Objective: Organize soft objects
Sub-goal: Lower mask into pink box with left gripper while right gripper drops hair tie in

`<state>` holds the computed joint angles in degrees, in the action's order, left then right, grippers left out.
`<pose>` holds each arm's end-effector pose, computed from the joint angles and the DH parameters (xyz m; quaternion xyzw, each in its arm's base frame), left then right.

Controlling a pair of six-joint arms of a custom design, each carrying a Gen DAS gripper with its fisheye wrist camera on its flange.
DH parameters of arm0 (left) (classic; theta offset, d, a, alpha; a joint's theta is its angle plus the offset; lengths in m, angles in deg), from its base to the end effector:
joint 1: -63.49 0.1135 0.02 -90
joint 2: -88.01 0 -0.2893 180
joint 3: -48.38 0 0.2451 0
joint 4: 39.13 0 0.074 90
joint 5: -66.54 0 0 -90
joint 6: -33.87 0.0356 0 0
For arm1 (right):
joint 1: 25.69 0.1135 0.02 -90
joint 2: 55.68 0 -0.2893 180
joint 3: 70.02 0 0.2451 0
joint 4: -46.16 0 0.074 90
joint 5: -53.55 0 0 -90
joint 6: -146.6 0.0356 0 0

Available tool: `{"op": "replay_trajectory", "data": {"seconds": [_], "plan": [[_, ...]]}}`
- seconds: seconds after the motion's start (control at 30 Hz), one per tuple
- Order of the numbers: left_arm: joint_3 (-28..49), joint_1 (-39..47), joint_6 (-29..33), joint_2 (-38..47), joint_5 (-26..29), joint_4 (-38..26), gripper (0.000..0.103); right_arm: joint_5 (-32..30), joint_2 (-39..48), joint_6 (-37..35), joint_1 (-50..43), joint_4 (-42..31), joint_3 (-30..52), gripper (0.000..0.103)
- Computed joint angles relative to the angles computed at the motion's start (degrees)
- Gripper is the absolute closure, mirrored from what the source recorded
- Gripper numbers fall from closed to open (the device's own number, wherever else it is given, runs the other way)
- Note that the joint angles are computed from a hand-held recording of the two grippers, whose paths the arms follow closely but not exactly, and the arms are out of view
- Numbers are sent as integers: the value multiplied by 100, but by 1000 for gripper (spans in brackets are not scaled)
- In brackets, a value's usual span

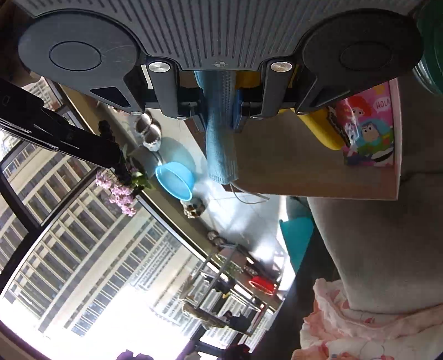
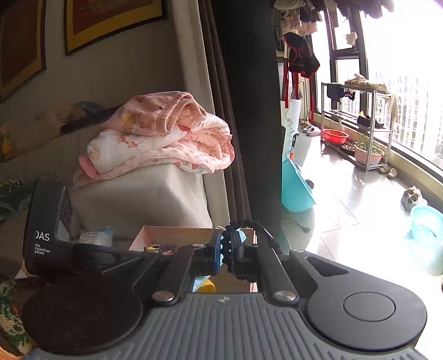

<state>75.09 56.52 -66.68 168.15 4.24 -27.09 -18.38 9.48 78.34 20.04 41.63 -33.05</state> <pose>0.1922 -0.0402 0.1319 0.0708 0.8875 -0.2765 0.3617 0.1512 0.1392 0.2020 -0.1065 0.8635 0.1483 0.4702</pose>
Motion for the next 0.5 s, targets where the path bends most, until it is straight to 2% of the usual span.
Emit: {"op": "replay_trajectory", "data": {"seconds": [0.03,0.07,0.1,0.13,0.17,0.23,0.33,0.37,0.4,0.5], "plan": [[-36,-185,323,-214,-215,-129,81,-171,35,39,-94,55,-34,96],[-122,-219,394,-509,-259,-280,80,-312,41,79,-157,91,-66,96],[-230,-43,170,-846,-36,-417,80,-487,35,131,-230,134,-112,96],[-226,199,-46,-894,235,-460,80,-700,27,194,-309,174,-158,96],[-114,677,-312,-830,766,-555,80,-854,24,241,-362,206,-198,96],[120,1167,-482,-763,1205,-945,81,-1119,106,337,-434,309,-243,96],[742,1675,-84,-485,1548,-2165,81,-1213,230,511,-429,518,-284,96],[987,1836,424,-277,1757,-2748,81,-1185,225,540,-415,612,-307,96],[1130,1843,784,-178,1808,-3052,80,-1150,209,570,-411,708,-326,96],[961,1488,1276,-410,1468,-2596,80,-1167,304,577,-429,861,-149,96]]}}
